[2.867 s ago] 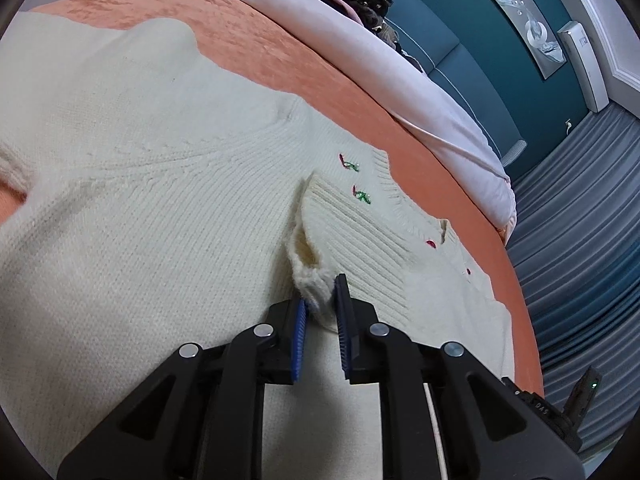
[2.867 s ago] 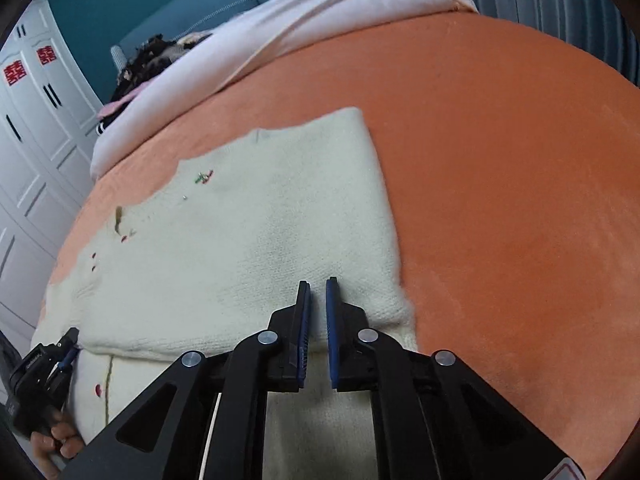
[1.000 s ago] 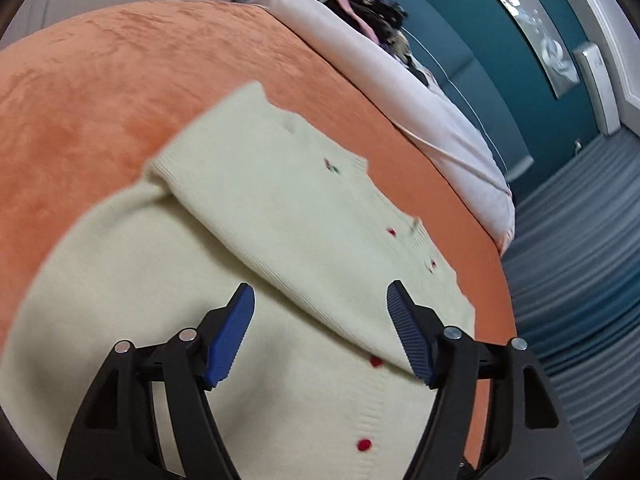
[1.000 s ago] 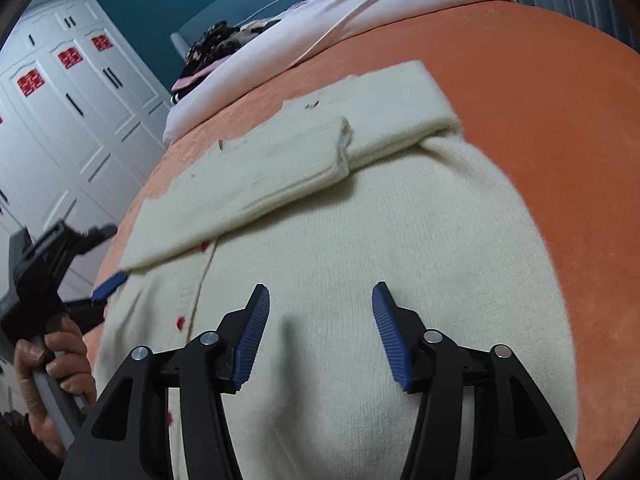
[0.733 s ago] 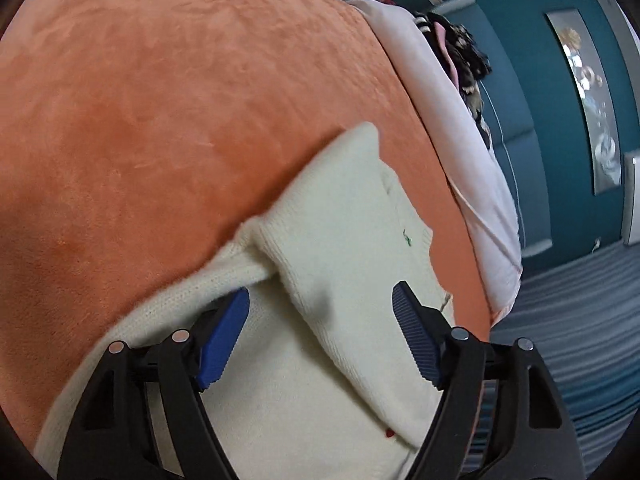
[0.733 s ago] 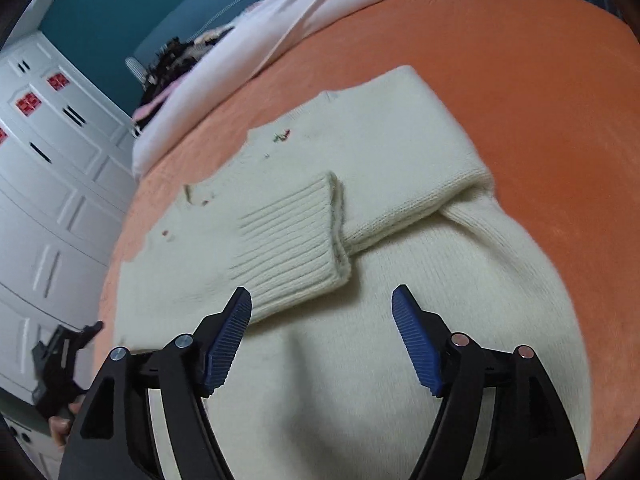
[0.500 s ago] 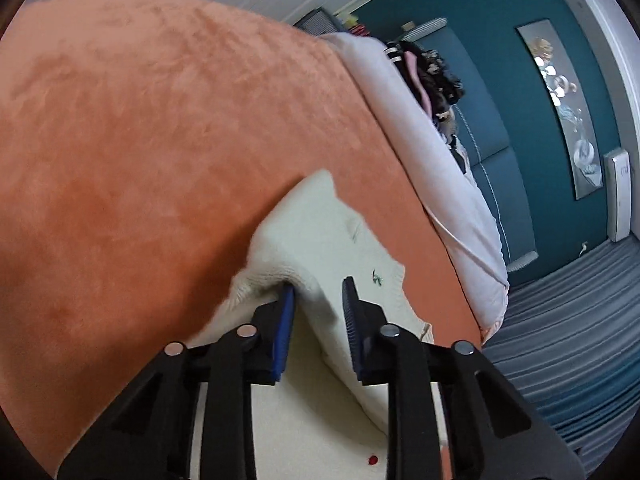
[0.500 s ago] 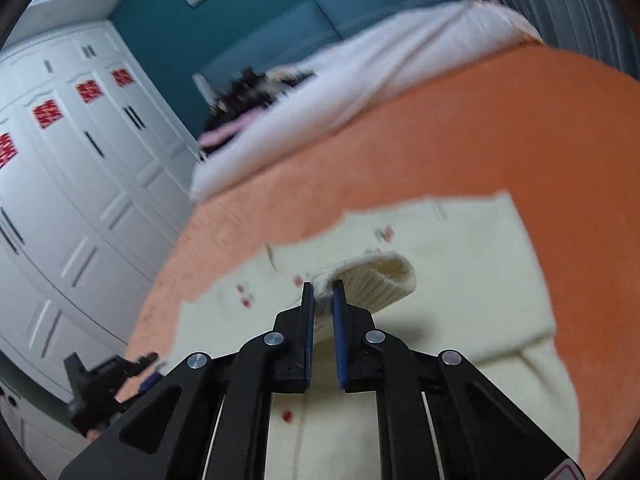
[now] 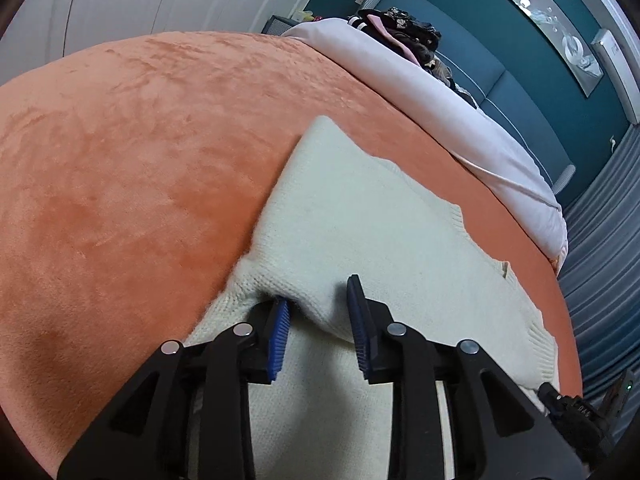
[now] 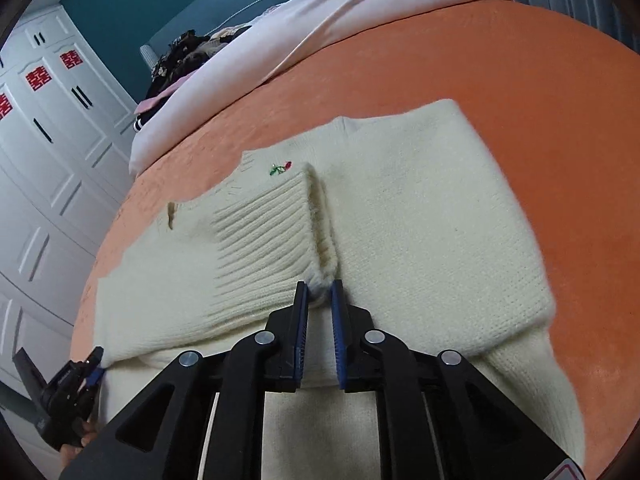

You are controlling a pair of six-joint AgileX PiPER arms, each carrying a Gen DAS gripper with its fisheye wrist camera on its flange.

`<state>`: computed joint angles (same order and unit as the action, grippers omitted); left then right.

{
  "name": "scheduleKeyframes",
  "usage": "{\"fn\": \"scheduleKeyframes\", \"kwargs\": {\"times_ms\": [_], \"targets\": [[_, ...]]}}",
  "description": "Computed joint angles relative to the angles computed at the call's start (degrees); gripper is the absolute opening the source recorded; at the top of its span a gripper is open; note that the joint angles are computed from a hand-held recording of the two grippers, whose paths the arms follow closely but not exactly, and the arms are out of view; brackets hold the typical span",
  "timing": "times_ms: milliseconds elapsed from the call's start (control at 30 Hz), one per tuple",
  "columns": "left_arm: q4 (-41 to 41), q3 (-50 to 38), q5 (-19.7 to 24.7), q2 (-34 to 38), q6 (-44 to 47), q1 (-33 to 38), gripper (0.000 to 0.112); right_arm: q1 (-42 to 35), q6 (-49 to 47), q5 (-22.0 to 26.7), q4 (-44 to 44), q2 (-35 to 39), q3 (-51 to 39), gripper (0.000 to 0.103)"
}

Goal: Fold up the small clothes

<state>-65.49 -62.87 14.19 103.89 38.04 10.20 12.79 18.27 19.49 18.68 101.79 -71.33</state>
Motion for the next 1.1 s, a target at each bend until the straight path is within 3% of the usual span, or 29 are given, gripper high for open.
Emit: {"fn": "scheduleKeyframes", "kwargs": {"times_ms": [67,167,267,333,367,400,467,533,600,667,800,867,933,1000,1100], "targets": [[0.79,-0.15,-0.78,0.22,0.16,-0.71,0.036,-0.65,-3.47,-1.2,4.13,-0.45,1.2,0.025],[8.28,-1.19,-1.09,0.38,-7.17,-1.36,0.036,-0.32,-1.11,-1.81,1.01,0.46,2.16,0.022],[18.28,-1.52,1.77,-1.26,-16.17,-0.84,0.04,0.59,9.28,5.68,-6.76,-2.34,0.15,0.031],[23.19,1.24,4.47,-5.45,-19.22,-0.16,0.057,1.12,10.01,5.07,-5.92,-9.72,6.31,0.049],[23.16,4.12,5.71,-8.63,-18.68,0.77,0.07,1.68,12.52,4.66,-8.31,-14.62,10.48,0.054],[20.83,7.58,7.31,-12.14,-16.13,2.5,0.077,2.54,16.79,5.04,-12.99,-20.18,14.99,0.061],[11.22,15.24,14.98,-19.84,-5.66,10.23,0.08,5.07,26.29,8.6,-23.94,-31.52,23.34,0.065],[7.69,21.27,24.83,-25.96,-0.01,20.81,0.082,8.43,32.45,16.87,-30.68,-42.97,30.27,0.07],[12.21,25.39,30.69,-31.78,-0.46,29.76,0.09,11.74,34.17,26.22,-30.82,-53.49,35.73,0.071],[13.15,28.46,38.94,-35.55,5.34,40.17,0.089,14.26,35.11,33.37,-28.26,-61.14,39.75,0.071],[17.45,31.02,47.09,-40.92,8.33,47.42,0.092,34.23,56.21,41.63,-34.03,-71.97,43.92,0.073],[17.69,31.9,48.91,-41.53,8.94,47.13,0.097,43.96,67.67,40.22,-38.25,-72.65,45.22,0.073],[17.38,32.77,48.98,-41.2,8.24,45.4,0.098,45.97,72.27,34.66,-39.8,-68.58,46.01,0.075],[17.81,32.76,47.49,-41.82,5.24,42.74,0.098,51.1,80.13,34.56,-45.06,-66.21,46.54,0.076],[16.24,31.49,50.96,-39.59,4.42,43.12,0.091,53.99,84.77,33.02,-48.01,-66.44,47.23,0.075]]}}
